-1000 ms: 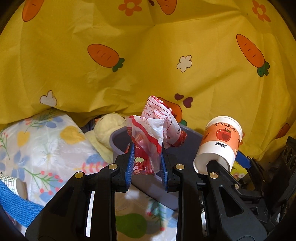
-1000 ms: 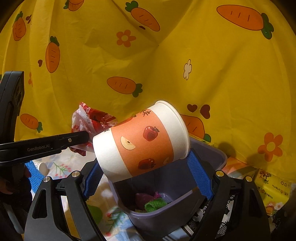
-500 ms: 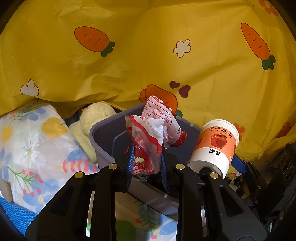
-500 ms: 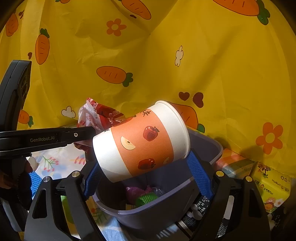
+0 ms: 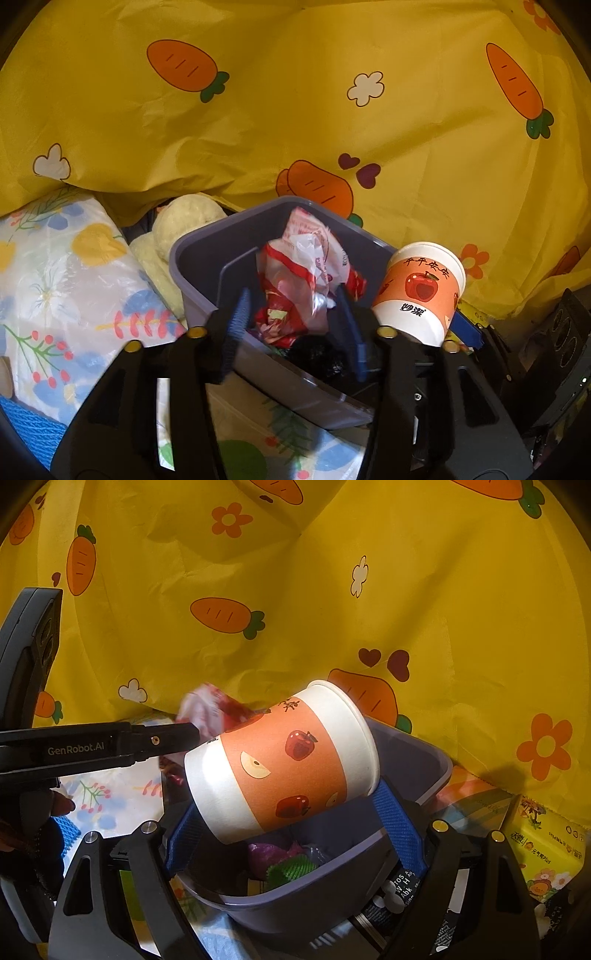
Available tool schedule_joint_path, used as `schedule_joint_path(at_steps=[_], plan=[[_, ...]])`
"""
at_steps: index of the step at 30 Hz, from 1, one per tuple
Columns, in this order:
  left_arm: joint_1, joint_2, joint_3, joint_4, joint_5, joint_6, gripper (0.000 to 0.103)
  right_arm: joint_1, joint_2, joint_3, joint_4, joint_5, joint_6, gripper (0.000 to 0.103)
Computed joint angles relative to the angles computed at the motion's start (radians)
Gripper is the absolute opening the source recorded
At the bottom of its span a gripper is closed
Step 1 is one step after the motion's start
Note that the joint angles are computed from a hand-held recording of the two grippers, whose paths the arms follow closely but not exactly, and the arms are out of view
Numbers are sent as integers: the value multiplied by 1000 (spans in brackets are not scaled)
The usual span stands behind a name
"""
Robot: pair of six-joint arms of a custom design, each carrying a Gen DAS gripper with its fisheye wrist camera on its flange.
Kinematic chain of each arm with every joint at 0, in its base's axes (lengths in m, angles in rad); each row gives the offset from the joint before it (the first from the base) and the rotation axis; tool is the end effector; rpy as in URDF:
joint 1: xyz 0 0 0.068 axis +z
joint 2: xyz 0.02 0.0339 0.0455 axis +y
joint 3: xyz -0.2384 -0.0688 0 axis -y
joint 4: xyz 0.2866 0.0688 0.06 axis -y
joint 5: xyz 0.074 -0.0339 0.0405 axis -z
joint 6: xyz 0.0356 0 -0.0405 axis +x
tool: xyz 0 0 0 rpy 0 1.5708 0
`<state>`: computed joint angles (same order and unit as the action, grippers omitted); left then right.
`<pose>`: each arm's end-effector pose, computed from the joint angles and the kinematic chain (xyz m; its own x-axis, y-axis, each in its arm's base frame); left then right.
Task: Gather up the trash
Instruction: 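Open both tools to drop the cup and wrapper into the bin, then move both tools back toward the remaining cups and wrappers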
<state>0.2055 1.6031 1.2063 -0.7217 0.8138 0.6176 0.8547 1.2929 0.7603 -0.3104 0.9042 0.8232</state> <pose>0.3560 0.0478 0.2078 -0.6189 0.2772 -0.7349 0.6492 0.7072 -0.2800 0.2153 0.2048 0.1772 -0.4236 0.2039 -0.8826 0.2756 0.9571 0.0889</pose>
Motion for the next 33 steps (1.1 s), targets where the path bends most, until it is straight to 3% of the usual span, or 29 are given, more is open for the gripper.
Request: schedule_joint_path(at_steps=[2,9,13,23,33], plan=[[23,-41,-45,85,-17,-69,81,-3,-16,-13,11,-5,4,86],[145,-106,-87,173,7,-115,90,30,-58,-29,6,25,18,88],[247,-137,-121,224,14,-114,91,75,-66,-14,-28,98,33,89],[535,-150,-120,207,71,-18,92,218,-49,53,-70,196,102,89],[770,-31,-39,255,73,3,92,346,132,197,52,216,-13,89]])
